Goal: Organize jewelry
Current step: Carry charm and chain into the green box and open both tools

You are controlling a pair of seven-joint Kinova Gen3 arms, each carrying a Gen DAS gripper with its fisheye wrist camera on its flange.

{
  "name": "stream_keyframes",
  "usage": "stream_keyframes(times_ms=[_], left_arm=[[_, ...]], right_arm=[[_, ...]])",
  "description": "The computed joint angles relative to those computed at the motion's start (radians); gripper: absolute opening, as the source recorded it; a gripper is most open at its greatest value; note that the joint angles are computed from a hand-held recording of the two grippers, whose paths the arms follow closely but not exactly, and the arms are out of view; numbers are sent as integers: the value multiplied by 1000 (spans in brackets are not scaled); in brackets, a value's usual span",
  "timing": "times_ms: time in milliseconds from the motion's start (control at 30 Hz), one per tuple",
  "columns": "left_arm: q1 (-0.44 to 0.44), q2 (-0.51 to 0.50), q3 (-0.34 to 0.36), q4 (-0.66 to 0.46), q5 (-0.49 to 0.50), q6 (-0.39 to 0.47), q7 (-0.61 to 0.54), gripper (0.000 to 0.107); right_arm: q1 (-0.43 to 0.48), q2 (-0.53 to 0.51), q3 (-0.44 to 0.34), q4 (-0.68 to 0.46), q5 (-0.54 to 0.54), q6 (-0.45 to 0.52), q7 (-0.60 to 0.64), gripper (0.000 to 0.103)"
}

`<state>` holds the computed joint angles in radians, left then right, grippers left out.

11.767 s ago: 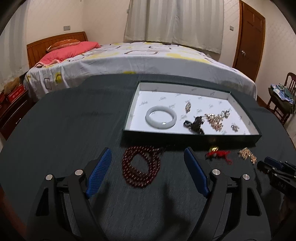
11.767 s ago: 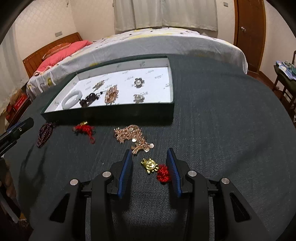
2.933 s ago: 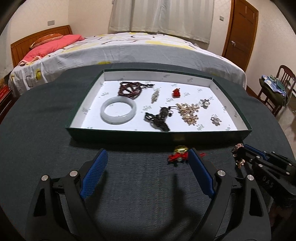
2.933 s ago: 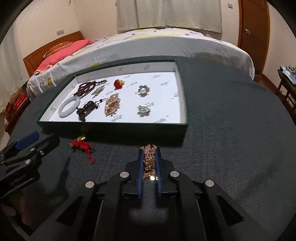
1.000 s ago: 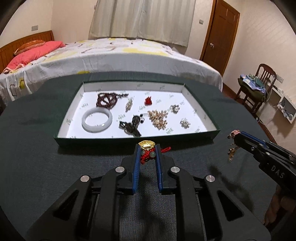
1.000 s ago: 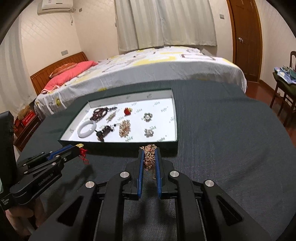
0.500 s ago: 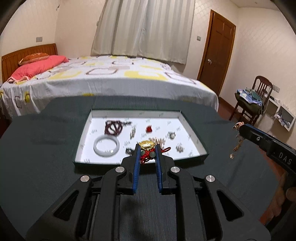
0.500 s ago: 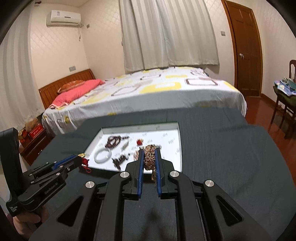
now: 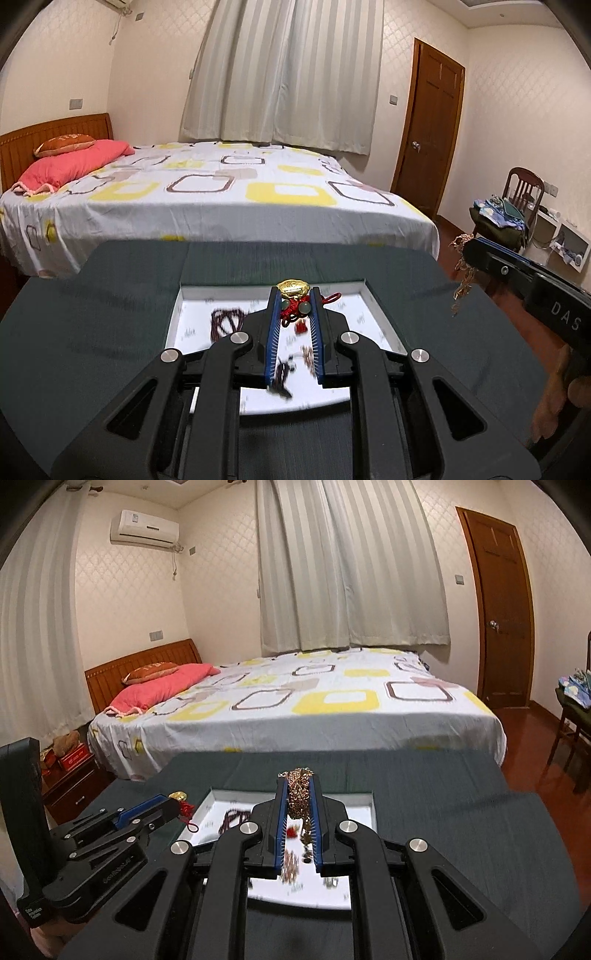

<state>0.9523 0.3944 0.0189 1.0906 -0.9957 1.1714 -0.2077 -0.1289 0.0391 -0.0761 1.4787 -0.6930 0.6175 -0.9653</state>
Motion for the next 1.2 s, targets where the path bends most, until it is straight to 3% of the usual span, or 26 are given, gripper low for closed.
stream_keyframes(times_ms=[333,600,767,933,1200], left_arm=[[-86,105,-54,-143,91,-64,-141,15],[-181,225,-83,-265,282,-58,-284,15],[-228,298,-92,-355,392,-1,-384,15],[-271,346,-92,-438,495,55,-444,15],[-299,401,-103,-537,575,129,-512,15]], right_arm=[[-11,150,-63,-123,76,-73,-50,12],[-33,285,-86,-188,219,-74,-184,12],[-62,373,-71,-278,327,12,-285,12],[-116,467,-35,-427,456,174,-387,12],[-150,573,-19,-611,545,375,-459,12]])
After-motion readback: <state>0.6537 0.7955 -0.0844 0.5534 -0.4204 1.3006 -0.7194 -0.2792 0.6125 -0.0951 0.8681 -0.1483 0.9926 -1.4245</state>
